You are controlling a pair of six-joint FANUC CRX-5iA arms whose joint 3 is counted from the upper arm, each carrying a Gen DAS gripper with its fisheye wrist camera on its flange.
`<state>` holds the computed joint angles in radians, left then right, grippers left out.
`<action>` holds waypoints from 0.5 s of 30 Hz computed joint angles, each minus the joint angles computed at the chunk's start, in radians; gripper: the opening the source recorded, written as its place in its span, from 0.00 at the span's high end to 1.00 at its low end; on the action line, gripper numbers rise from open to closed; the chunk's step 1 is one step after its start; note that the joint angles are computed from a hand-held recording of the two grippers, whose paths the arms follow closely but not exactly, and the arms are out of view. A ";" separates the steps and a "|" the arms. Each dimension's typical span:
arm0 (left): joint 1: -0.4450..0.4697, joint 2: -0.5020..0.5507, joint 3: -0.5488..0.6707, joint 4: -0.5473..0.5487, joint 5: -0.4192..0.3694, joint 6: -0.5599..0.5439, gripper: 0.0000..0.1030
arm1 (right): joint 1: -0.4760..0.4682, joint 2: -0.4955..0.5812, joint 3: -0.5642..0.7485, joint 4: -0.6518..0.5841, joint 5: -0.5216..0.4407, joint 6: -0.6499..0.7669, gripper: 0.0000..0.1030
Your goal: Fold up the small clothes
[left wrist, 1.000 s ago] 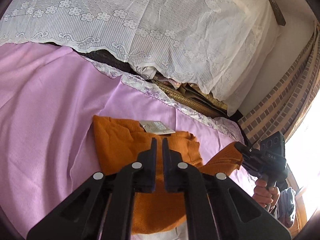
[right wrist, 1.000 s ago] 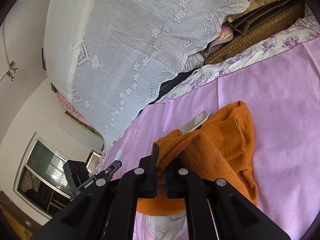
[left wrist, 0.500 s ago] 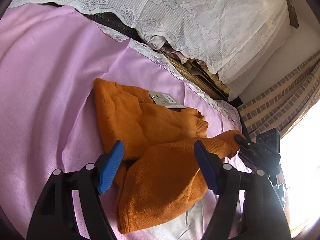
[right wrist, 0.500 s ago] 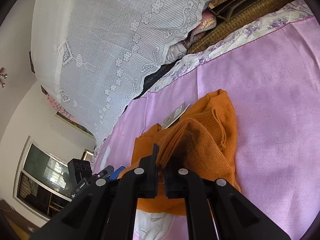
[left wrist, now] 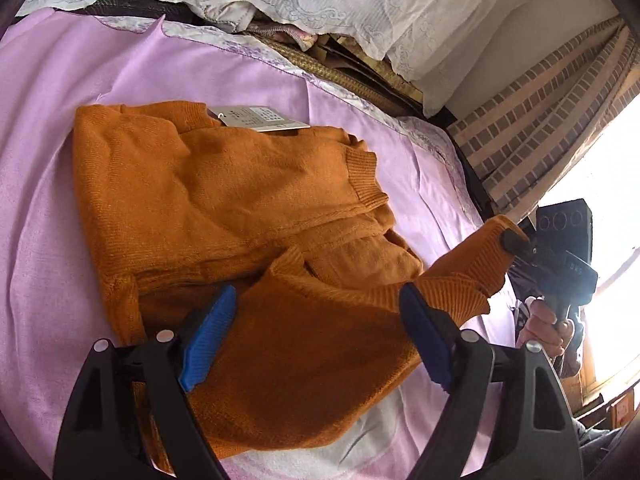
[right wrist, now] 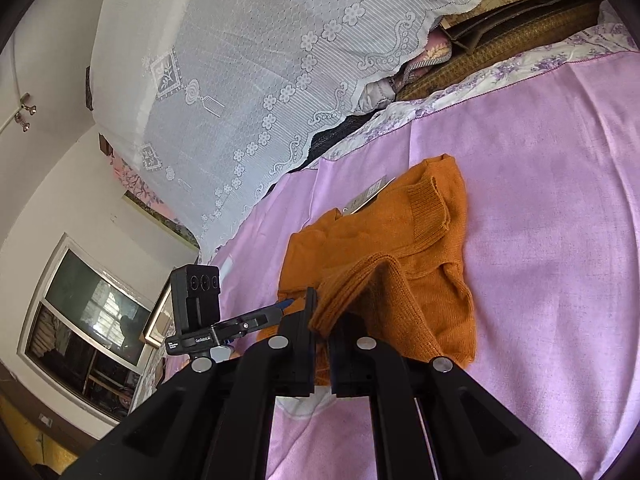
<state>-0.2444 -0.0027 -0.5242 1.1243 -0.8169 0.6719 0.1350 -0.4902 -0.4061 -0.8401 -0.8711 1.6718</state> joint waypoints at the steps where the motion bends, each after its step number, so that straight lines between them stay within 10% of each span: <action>1: -0.006 -0.009 -0.011 0.021 0.007 -0.029 0.42 | -0.003 0.002 0.000 -0.002 -0.001 0.000 0.95; 4: -0.023 -0.032 -0.034 0.068 0.025 -0.096 0.87 | -0.020 0.007 0.002 -0.017 -0.009 0.007 0.95; 7: -0.023 -0.029 -0.022 0.038 0.034 -0.070 0.87 | -0.025 0.009 0.006 -0.021 -0.022 0.019 0.95; 8: -0.015 -0.019 -0.010 0.013 0.029 -0.033 0.85 | -0.019 0.007 0.007 -0.015 -0.027 0.022 0.95; 10: 0.004 0.000 0.002 -0.004 0.013 0.019 0.38 | 0.005 -0.014 -0.006 0.014 -0.023 0.012 0.95; 12: 0.006 -0.008 -0.019 0.033 0.043 0.027 0.15 | 0.032 -0.048 -0.031 0.050 -0.016 -0.022 0.95; 15: 0.016 0.002 -0.019 0.085 -0.015 -0.018 0.15 | 0.081 -0.116 -0.093 0.119 -0.006 -0.109 0.95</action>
